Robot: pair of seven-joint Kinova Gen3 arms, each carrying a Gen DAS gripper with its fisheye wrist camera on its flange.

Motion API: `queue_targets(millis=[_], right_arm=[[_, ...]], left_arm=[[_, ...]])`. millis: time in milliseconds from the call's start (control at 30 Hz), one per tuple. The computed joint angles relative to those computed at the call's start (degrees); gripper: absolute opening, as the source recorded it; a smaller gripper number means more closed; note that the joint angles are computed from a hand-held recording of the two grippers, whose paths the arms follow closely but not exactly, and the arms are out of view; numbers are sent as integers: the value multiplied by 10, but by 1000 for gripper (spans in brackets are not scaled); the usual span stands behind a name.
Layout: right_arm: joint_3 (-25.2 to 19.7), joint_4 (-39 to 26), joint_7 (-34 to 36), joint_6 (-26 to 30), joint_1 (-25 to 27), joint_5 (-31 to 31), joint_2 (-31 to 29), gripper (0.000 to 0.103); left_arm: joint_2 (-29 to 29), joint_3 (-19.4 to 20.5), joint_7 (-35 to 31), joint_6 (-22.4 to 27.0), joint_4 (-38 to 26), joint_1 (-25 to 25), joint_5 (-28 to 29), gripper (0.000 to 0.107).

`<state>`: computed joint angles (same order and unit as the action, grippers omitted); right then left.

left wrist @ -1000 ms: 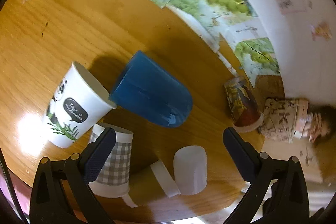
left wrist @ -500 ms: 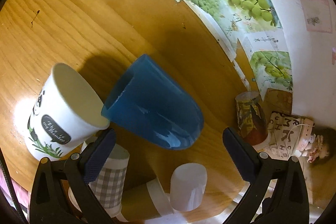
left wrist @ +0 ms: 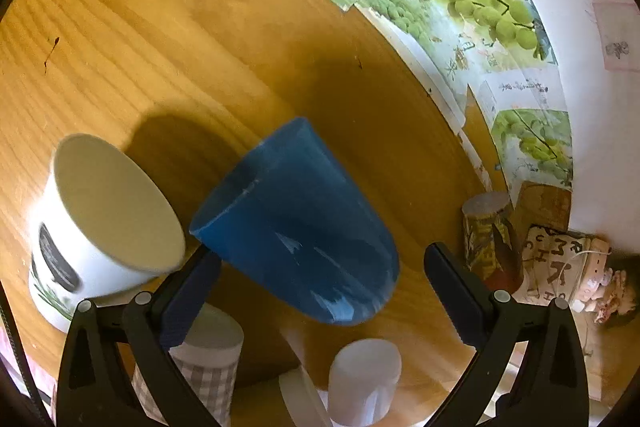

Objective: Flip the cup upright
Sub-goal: 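Move the open left gripper down toward the blue plastic cup lying sideways, then close the left gripper around the body of the blue cup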

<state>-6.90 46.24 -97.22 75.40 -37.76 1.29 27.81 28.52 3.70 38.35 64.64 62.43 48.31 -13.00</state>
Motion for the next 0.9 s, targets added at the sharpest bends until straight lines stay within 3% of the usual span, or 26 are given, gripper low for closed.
queue_targets(millis=[333, 633, 900], right_arm=[[4, -25, -4, 22, -3, -1, 19, 85], [4, -31, -9, 29, 0, -6, 23, 85], [3, -22, -15, 24, 4, -14, 18, 85]], left_arm=[[3, 6, -25, -13, 7, -18, 22, 85], [1, 9, -57, -29, 13, -26, 31, 84], [4, 12, -120, -6, -9, -28, 27, 83]])
